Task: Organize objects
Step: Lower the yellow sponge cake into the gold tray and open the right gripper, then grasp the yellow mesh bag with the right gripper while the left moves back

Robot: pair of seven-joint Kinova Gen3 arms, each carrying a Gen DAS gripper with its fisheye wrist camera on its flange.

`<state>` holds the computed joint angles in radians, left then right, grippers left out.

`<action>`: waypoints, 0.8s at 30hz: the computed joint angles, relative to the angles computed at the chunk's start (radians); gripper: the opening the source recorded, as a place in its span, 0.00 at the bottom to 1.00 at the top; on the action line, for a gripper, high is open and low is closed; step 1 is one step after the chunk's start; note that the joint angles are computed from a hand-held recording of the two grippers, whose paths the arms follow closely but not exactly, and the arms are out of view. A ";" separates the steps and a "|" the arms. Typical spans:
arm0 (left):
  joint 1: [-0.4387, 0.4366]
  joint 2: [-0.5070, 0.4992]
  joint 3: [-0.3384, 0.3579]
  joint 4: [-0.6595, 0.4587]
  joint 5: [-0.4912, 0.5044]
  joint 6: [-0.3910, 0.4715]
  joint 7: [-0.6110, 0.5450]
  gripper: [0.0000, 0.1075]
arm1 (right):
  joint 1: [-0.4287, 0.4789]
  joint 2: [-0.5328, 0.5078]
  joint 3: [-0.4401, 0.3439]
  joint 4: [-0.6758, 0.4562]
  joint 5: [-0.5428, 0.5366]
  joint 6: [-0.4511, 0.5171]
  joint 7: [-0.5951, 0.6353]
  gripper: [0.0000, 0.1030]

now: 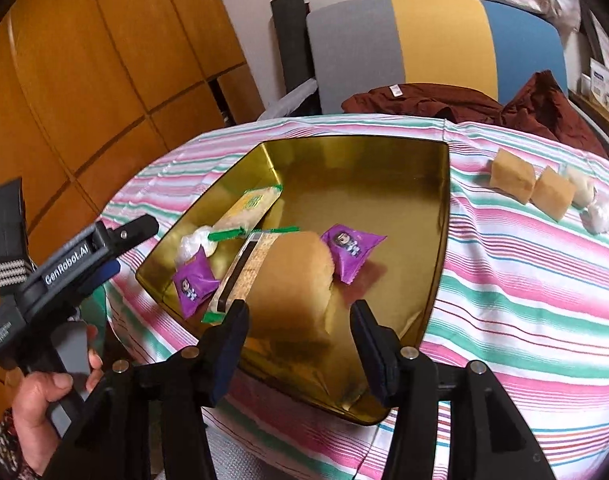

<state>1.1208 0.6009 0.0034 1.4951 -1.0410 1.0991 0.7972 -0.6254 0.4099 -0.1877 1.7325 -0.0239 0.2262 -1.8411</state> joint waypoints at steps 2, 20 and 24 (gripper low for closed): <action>0.008 -0.007 -0.006 0.022 -0.040 -0.039 0.025 0.96 | -0.002 -0.009 0.008 0.012 -0.003 -0.010 -0.008 0.52; 0.056 0.049 -0.010 -0.104 -0.167 -0.221 -0.231 0.96 | -0.125 -0.099 0.295 0.160 0.087 -0.097 -0.237 0.52; 0.074 0.066 -0.027 -0.123 -0.189 -0.317 -0.278 0.96 | -0.131 -0.099 0.349 0.193 0.126 -0.093 -0.301 0.52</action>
